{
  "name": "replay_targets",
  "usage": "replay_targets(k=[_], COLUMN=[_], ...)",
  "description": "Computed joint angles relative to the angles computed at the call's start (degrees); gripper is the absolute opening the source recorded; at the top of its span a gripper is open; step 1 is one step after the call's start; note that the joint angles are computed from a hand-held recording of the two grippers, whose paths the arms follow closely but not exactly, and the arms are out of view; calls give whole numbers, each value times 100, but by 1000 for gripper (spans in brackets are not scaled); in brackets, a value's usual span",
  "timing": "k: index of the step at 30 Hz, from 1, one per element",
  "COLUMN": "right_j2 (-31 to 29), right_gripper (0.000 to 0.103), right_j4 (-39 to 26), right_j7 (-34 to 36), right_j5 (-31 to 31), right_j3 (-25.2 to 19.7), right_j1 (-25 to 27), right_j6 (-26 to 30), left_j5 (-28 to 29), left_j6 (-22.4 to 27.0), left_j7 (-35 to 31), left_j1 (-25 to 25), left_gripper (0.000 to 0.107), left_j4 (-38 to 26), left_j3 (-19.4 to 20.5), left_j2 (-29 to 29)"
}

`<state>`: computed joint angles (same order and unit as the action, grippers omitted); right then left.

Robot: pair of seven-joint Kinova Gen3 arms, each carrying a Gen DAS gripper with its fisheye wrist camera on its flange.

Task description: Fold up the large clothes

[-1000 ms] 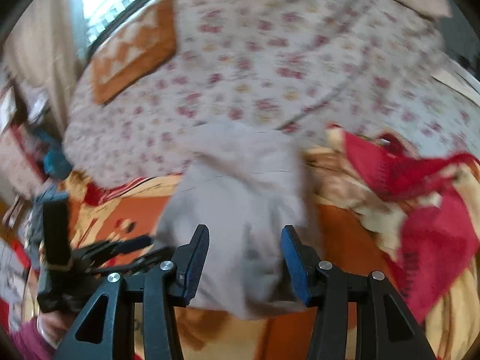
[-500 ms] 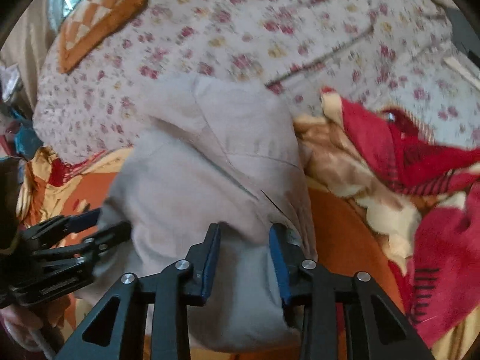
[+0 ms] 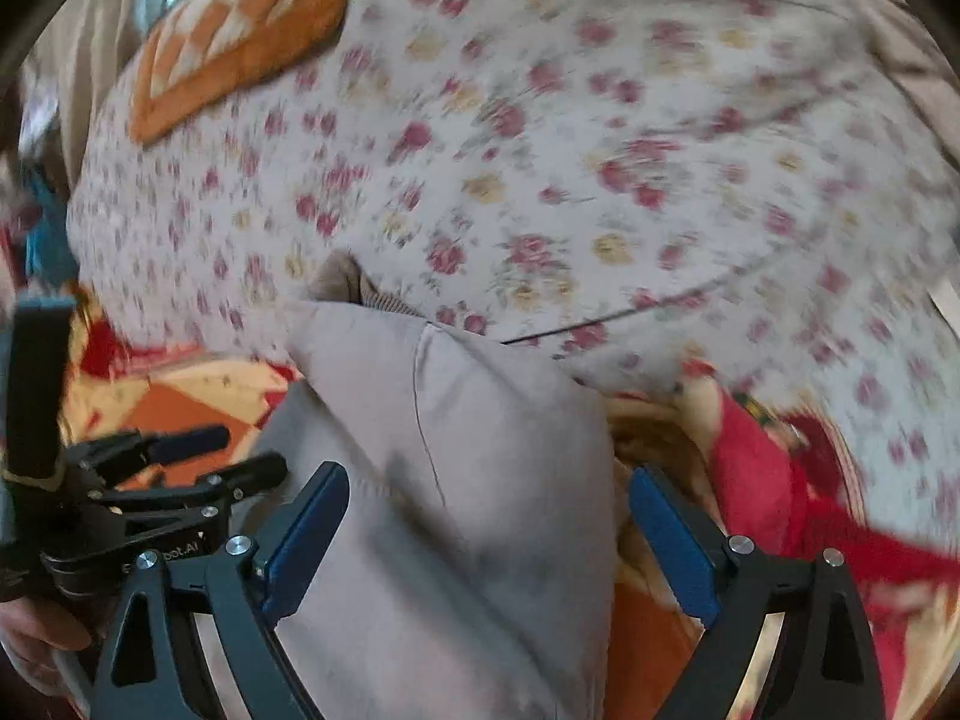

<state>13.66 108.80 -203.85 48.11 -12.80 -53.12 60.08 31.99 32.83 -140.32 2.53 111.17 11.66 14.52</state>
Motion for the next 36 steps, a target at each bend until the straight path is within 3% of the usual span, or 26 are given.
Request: replay_targets(k=[2,3,4,7,10,12,15,18,20,22,26,28,30,32,33,34,36], right_j2=[131,122,90,23,268,443,395,-131,-416,-667,-756,-613,-465,-163,-52,5,-18], right_gripper=[88,59,23,6,2,0,0,3,17,47,51,64,64,32,26,26,26], right_j4=[40,140,229,552,657,833,1281,1839,2031,2070,1679,1482,1391,1301,1314,1399,1615], right_j7=[186,140,0,-699,-1254,-1564,-2263,-2962,-3383,-3608,-3285,-3146,-3060,-2869,-2900,-3023,-3472], right_j5=[58,141,189,256,246,130,68,545,783,858,808,869,892,915,876,885,868], right_j3=[3,-137,-263,-154,437,665,423,463,302,-193,-1224,-1638,-1664,-1526,-1425,-1346,-1203], right_j1=[297,562,802,891,301,302,798,528,251,195,417,723,774,626,535,546,605], right_j6=[-287,-520,-751,-1062,-801,-977,-1671,-1973,-1720,-1254,-458,-428,-602,-546,-571,-689,-1099], left_j5=[-93,-154,-198,-322,-600,-849,-593,-369,-66,251,786,991,1116,1021,1028,1127,1300], left_j6=[-68,-81,-100,-193,-438,-446,-132,84,498,889,1479,1756,1869,1609,1397,1279,1322], left_j7=[229,352,425,606,938,1270,1101,726,322,-134,-1024,-1444,-1830,-2068,-2200,-2375,-2552], left_j1=[123,181,209,297,527,675,147,-219,-629,-827,-1340,-1533,-1637,-1316,-1198,-1185,-1391], left_gripper=[57,57,57,57,63,69,69,69,69,69,69,69,69,69,70,77,78], left_j4=[-109,-184,-230,-371,-442,-526,-662,-595,-576,-494,-116,119,420,746,904,1038,1132], left_j3=[-37,-42,-27,52,46,-41,312,423,561,454,370,272,137,-116,-178,-192,-152], left_j2=[109,174,216,389,632,820,960,832,762,635,233,35,-151,-228,-216,-204,-83])
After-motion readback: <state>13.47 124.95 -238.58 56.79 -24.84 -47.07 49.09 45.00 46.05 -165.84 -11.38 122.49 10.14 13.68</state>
